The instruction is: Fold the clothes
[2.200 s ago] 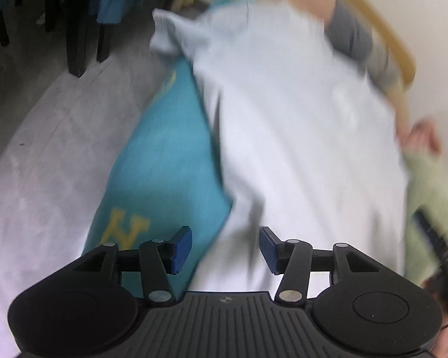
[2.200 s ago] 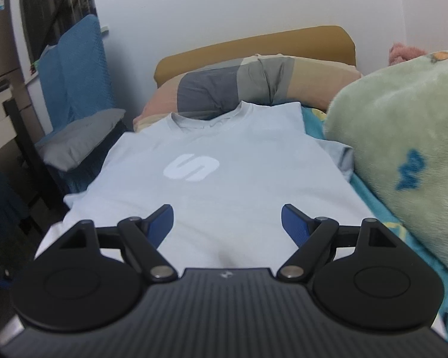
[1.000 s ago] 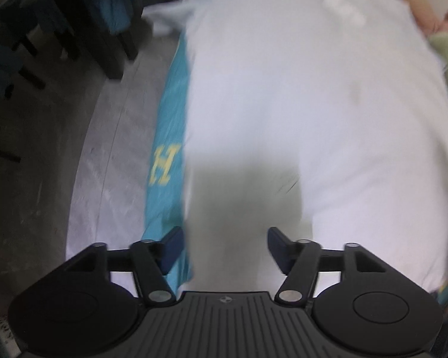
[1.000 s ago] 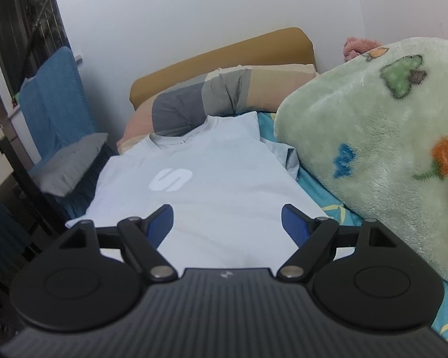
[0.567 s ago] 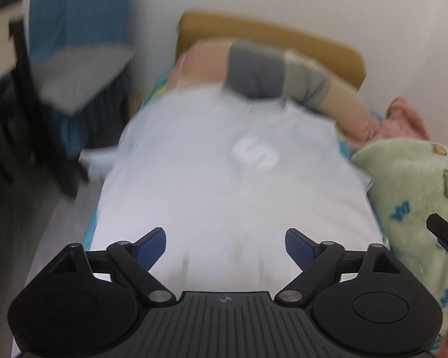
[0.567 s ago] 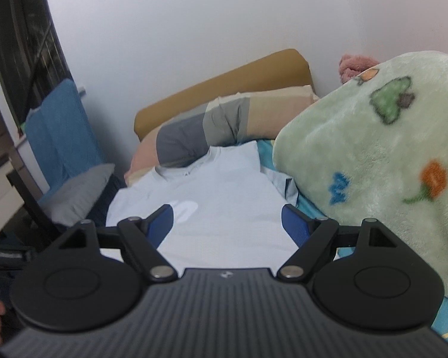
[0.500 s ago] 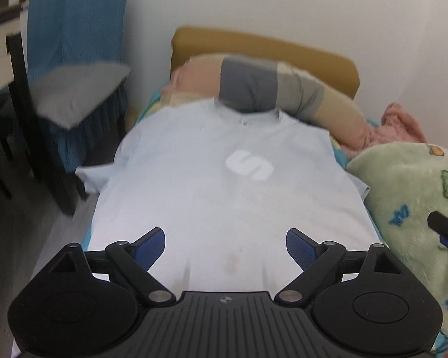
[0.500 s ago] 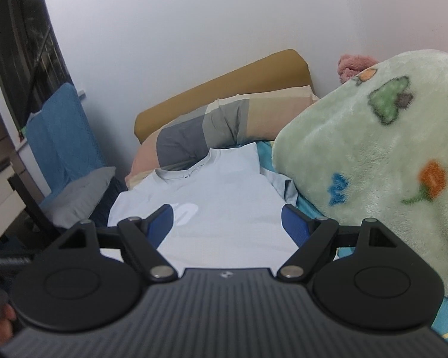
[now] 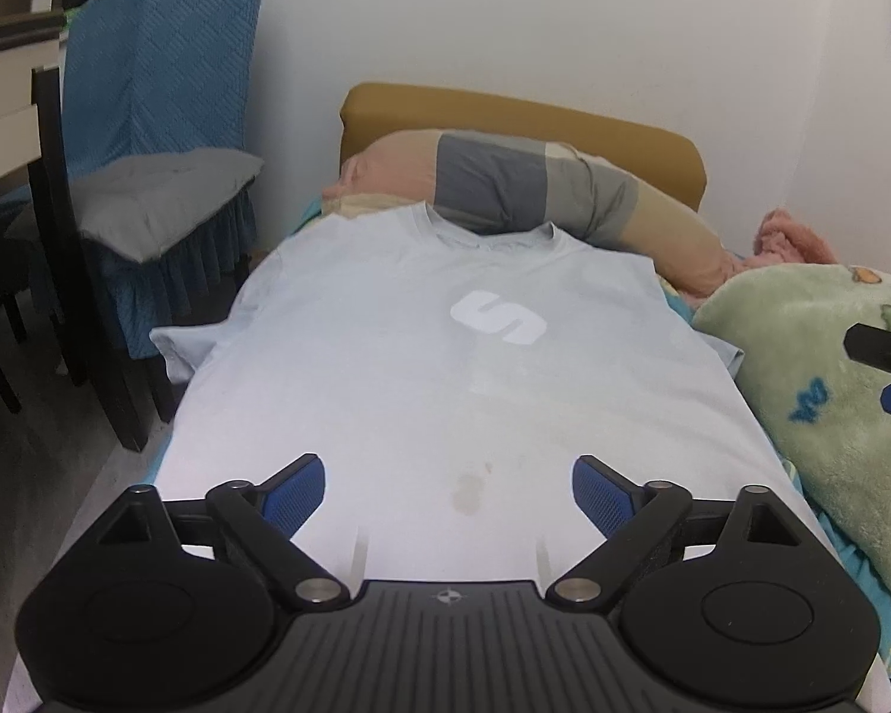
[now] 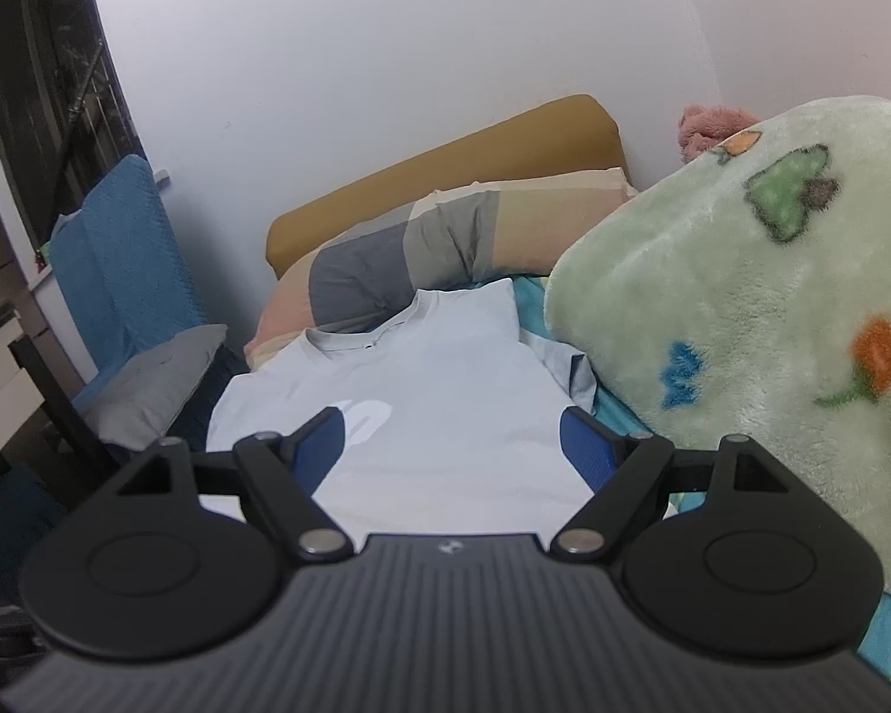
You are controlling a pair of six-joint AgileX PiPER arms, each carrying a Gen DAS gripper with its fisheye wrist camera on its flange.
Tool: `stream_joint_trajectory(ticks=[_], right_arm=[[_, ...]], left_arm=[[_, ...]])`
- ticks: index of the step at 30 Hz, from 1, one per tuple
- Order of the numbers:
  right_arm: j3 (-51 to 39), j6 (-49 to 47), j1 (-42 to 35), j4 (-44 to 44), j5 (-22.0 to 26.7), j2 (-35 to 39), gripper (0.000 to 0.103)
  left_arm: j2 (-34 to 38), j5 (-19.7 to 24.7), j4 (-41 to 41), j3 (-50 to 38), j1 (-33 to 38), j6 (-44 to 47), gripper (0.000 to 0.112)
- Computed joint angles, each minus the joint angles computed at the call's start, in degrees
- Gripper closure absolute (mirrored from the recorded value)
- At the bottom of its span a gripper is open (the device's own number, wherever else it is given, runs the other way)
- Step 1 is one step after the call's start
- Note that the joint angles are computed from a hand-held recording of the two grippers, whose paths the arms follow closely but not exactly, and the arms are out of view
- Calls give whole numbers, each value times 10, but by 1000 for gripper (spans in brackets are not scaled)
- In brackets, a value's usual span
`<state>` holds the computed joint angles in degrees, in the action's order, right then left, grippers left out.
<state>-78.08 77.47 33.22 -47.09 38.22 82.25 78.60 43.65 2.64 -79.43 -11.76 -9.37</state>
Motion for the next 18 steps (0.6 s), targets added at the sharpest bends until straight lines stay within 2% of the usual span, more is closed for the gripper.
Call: stream_joint_trajectory(ticks=[8,12,13,15,18], right_arm=[[34,52,-72,32,-99,21,22],[67,85,-121,60,-179,20,23],[75,97,-135,65,-200,21,28],[84,169,-157,22,-224,29,33],[92,308,-190,-68,-256,47,32]], left_arm=[[-13,-5,13,19,-9,-4,18],[-16,-10,26,24,-9,-20,17],[-15,-10,26,25,-8,-22,17],[-11,-6,36,25,-9,-34,17],[-4,-1,49,24,-10,-48,17]])
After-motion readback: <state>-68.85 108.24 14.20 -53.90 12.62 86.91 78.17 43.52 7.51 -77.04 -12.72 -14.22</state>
